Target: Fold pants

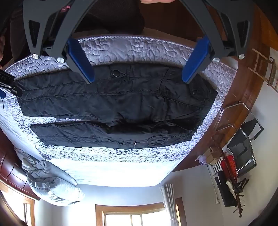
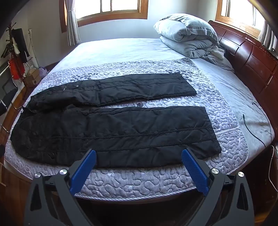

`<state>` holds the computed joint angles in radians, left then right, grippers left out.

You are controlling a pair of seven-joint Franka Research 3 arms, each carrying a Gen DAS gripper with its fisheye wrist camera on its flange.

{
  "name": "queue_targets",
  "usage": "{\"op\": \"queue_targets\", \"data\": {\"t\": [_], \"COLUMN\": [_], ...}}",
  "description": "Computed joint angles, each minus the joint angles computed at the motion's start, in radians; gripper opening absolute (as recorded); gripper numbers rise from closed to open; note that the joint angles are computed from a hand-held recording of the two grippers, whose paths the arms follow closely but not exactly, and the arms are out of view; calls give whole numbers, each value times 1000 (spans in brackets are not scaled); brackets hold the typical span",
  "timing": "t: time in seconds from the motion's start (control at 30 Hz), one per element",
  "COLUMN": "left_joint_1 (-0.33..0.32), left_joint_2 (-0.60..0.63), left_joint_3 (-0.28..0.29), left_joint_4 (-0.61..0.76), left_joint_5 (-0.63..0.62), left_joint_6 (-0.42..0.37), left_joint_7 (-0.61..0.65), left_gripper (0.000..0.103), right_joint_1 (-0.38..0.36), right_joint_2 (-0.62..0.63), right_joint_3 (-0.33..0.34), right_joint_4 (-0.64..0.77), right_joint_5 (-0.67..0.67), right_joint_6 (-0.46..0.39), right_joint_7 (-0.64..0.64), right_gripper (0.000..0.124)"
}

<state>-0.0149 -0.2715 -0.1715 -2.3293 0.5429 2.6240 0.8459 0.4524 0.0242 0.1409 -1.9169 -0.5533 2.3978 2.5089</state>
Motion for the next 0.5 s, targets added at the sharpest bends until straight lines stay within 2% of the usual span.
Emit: {"op": "queue_targets", "data": {"t": [0.5], "left_joint_1": [3], "left_joint_2": [1], "left_joint_3": [-1], "left_joint_4": [0], "left_joint_5": [14], "left_joint_6": [7], "left_joint_7": [-10], "left_gripper": [101], "right_joint_1": [-2], "right_joint_2": [-2], "right_joint_3": [-1], "right_joint_4": [-1], "right_joint_5": [6], "right_joint_6": [0], "right_joint_7": [-7], "right_gripper": [100]}}
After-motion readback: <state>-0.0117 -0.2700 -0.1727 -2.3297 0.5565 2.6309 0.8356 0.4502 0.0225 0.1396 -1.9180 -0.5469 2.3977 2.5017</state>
